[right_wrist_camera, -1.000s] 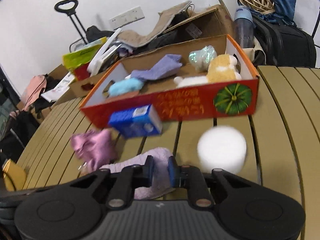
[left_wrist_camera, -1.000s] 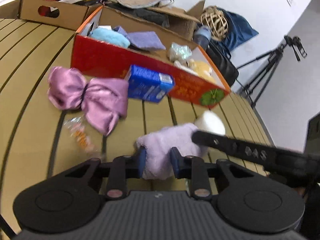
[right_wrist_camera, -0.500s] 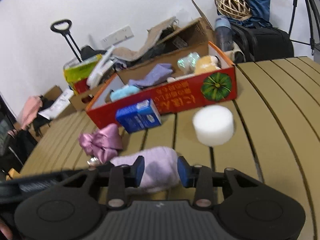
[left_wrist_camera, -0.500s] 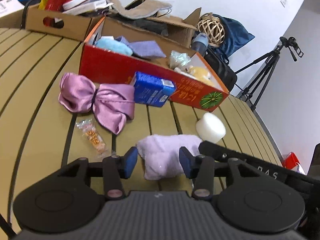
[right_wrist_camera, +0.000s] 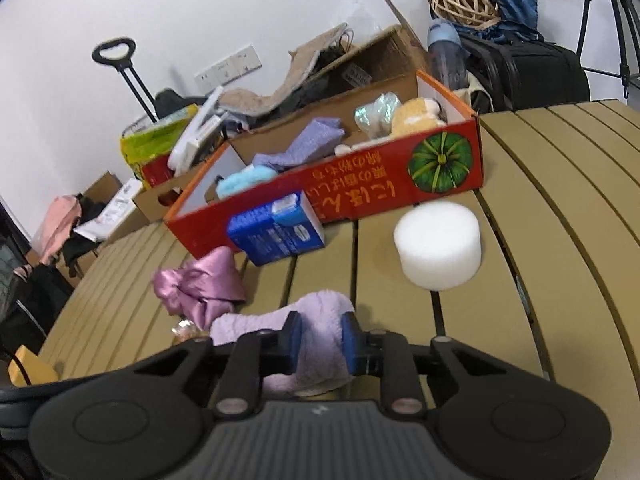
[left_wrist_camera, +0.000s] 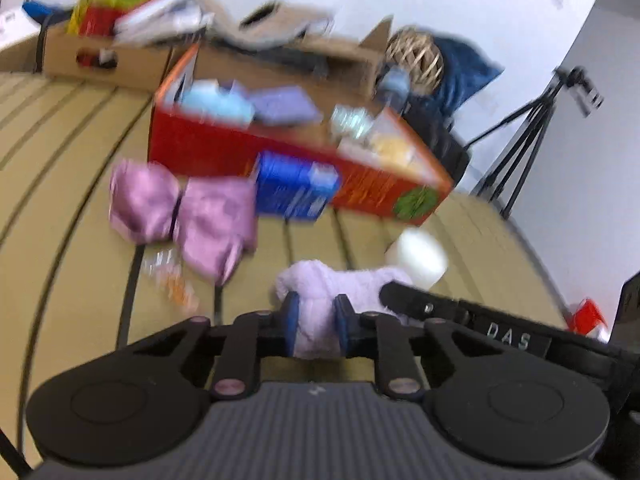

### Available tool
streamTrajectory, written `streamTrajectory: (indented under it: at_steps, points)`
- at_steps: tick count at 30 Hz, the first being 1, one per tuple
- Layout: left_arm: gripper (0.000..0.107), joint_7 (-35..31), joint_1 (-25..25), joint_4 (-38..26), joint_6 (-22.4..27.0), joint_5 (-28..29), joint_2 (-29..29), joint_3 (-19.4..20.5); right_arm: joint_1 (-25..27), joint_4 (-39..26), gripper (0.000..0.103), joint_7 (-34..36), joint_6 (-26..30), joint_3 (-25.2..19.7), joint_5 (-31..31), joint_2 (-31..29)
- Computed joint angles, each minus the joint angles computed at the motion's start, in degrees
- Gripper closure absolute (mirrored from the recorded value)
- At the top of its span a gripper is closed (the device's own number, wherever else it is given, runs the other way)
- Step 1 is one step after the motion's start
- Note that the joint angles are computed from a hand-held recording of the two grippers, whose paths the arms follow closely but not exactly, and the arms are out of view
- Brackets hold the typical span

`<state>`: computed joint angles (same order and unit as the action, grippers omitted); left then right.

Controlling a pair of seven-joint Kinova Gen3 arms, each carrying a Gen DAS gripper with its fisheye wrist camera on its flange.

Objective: Organize soft objects
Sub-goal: 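Carry the lilac roll into the box with both grippers and open them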

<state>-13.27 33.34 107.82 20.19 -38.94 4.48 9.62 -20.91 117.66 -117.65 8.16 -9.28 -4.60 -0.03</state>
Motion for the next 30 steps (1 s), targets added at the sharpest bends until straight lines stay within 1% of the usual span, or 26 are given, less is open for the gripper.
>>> streamTrajectory:
  at_steps: [1, 2, 3, 4, 5, 6, 7, 8, 9, 10, 11, 12, 13, 14, 15, 16, 18, 19, 20, 21, 22, 23, 25, 28, 29, 30]
  points:
    - [0.089, 1.6, 0.6, -0.5, -0.6, -1.9, -0.5, -0.9, 1.1, 0.1, 0.083, 1.5, -0.7, -1.0, -1.4, -0.9]
    - [0.089, 2.2, 1.9, -1.1, -1.5, -3.2, -1.0, -2.8, 3.4, -0.1, 0.083, 2.7, -1.7, -3.0, -1.9, -1.8]
    - [0.089, 1.9, 2.4, -2.0, -2.2, -4.3, -1.3, -4.0, 6.0, -0.6, 0.083, 2.9, -2.8, -5.5, -1.4, -2.2]
    - [0.089, 0.7, 2.1, -3.5, -2.0, -4.6, -1.0, -4.1, 7.7, -1.6, 0.083, 2.2, -3.0, -6.9, 0.0, -2.2]
    - [0.089, -1.5, 1.0, -5.7, -0.8, -4.2, -0.2, -3.2, 8.4, -3.7, 0.083, 0.9, -2.5, -7.3, 2.3, -1.5]
    - [0.089, -3.8, -1.3, -8.2, 0.1, -3.7, 0.9, -1.5, 8.0, -6.4, 0.083, -0.1, -1.5, -6.7, 4.7, -0.1]
    - [0.089, -6.1, -4.0, -10.1, 0.2, -2.5, 2.0, 0.3, 6.6, -9.1, 0.083, -1.3, -0.4, -5.1, 7.0, 1.2]
    - [0.089, -8.4, -6.6, -11.9, -0.7, -0.8, 3.4, 1.7, 4.3, -11.7, 0.083, -2.4, 0.1, -2.4, 9.3, 3.0]
    - [0.089, -10.8, -9.3, -13.7, -0.6, 1.1, 4.9, 3.5, 3.0, -14.4, 0.083, -3.5, 0.4, -0.8, 11.6, 5.0]
    - [0.089, -13.1, -11.9, -15.8, -0.2, 3.2, 6.8, 5.2, 2.7, -17.0, 0.083, -5.2, 1.2, -0.3, 14.0, 7.1]
    - [0.089, -15.4, -14.6, -17.5, -0.1, 5.5, 8.5, 7.2, 3.3, -19.7, 0.083, -7.0, 1.9, -0.8, 16.3, 9.5]
    - [0.089, -17.6, -16.4, -19.5, 0.8, 7.8, 10.5, 8.4, 4.7, -22.3, 0.083, -8.3, 3.4, -2.4, 17.7, 11.9]
    - [0.089, -19.9, -17.8, -21.3, 1.7, 9.9, 12.3, 9.5, 7.1, -25.0, 0.083, -8.7, 5.0, -5.1, 18.5, 14.5]
    - [0.089, -22.2, -18.3, -23.3, 3.0, 11.8, 14.2, 9.6, 9.4, -27.6, 0.083, -8.2, 6.9, -7.7, 18.4, 17.1]
    - [0.089, -24.6, -17.8, -25.0, 4.5, 13.8, 15.7, 8.7, 11.4, -30.3, 0.083, -6.7, 9.2, -9.9, 17.3, 19.4]
    - [0.089, -26.9, -17.4, -26.2, 5.8, 15.8, 17.0, 7.9, 12.3, -32.7, 0.083, -4.3, 11.5, -11.2, 15.8, 21.6]
    - [0.089, -31.6, -17.2, -28.8, 9.0, 19.7, 19.6, 7.2, 12.2, -37.2, 0.083, -1.1, 16.2, -10.9, 13.0, 25.2]
    - [0.089, -33.6, -16.2, -29.7, 10.3, 21.7, 20.5, 5.6, 12.4, -39.0, 0.083, -0.6, 18.5, -11.5, 12.8, 26.7]
    - [0.089, -34.7, -15.1, -29.8, 10.6, 23.1, 21.0, 3.8, 13.4, -41.0, 0.083, -1.0, 20.9, -13.2, 13.0, 28.4]
    - [0.089, -35.9, -13.5, -29.5, 10.0, 23.5, 21.1, 1.6, 13.4, -42.6, 0.083, -1.3, 23.2, -13.8, 14.2, 29.3]
    - [0.089, -36.5, -12.3, -29.8, 10.2, 23.2, 21.3, 0.3, 12.6, -44.1, 0.083, -2.2, 25.3, -13.7, 16.3, 29.9]
    - [0.089, -37.2, -12.0, -30.1, 10.5, 23.8, 21.5, -0.2, 12.7, -45.0, 0.083, -3.5, 26.6, -14.6, 17.8, 30.4]
    - [0.089, -39.3, -12.5, -30.5, 10.8, 26.3, 21.6, -0.5, 14.3, -45.9, 0.083, -6.3, 28.3, -18.4, 22.4, 31.3]
    - [0.087, -43.8, -13.3, -31.6, 12.2, 29.5, 21.7, -0.1, 16.8, -48.8, 0.082, -8.7, 33.4, -25.0, 29.4, 33.4]
    - [0.081, -44.0, -12.6, -32.0, 13.3, 29.9, 21.4, -1.1, 18.2, -49.0, 0.080, -9.6, 34.0, -27.6, 31.3, 33.7]
    - [0.069, -43.2, -10.9, -32.8, 15.0, 29.6, 21.1, -3.1, 19.6, -49.0, 0.079, -11.2, 34.7, -30.2, 33.2, 33.7]
